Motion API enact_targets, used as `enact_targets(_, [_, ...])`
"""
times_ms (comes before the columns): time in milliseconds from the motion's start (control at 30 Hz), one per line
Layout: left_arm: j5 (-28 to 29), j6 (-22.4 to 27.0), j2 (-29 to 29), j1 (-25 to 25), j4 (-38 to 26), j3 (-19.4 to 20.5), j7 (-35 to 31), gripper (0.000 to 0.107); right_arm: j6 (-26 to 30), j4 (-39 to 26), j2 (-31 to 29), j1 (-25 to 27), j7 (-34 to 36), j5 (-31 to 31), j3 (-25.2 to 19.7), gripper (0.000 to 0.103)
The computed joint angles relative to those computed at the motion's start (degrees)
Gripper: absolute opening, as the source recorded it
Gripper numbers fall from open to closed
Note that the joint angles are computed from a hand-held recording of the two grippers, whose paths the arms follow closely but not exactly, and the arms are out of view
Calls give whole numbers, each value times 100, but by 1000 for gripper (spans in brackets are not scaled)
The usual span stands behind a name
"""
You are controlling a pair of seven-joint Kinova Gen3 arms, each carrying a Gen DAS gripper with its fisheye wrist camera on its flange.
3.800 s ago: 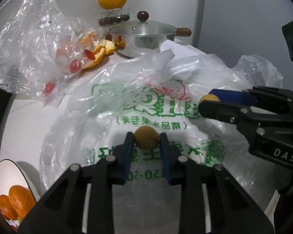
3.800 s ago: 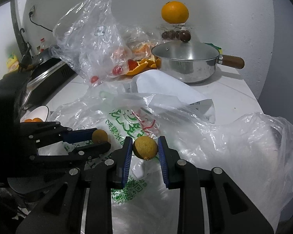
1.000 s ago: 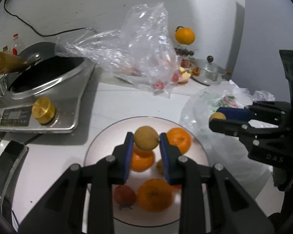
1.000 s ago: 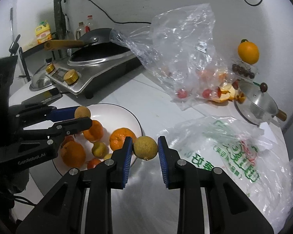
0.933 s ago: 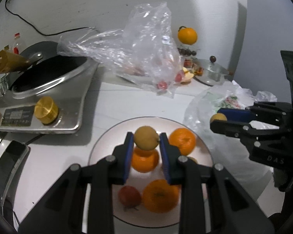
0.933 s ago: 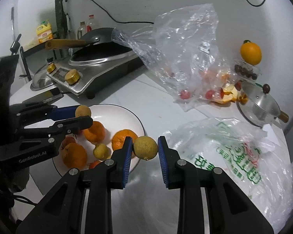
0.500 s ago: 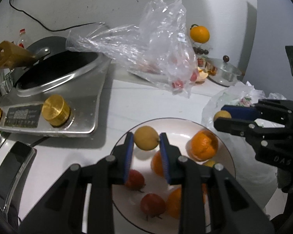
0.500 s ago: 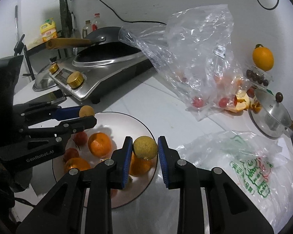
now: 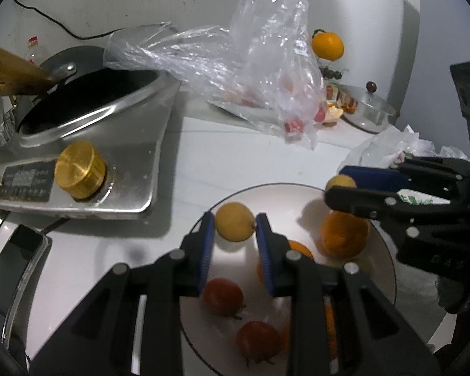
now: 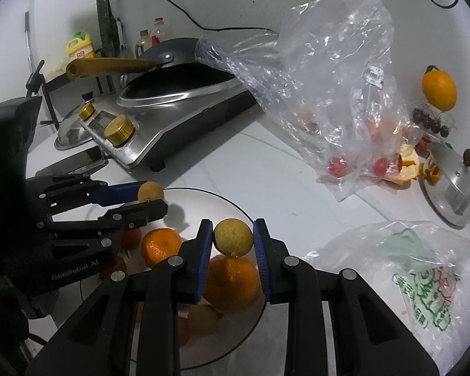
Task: Organize fruits
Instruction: 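Lower the yellow fruits onto the plate and open both grippers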
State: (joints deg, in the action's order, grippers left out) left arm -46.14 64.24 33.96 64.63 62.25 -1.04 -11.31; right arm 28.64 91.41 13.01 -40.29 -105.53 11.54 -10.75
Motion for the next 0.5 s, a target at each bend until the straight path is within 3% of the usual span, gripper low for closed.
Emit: enact_targets(500, [62,18,6,-7,-1,-29,6,29,132,-484,490,90,627,-565,-96,28])
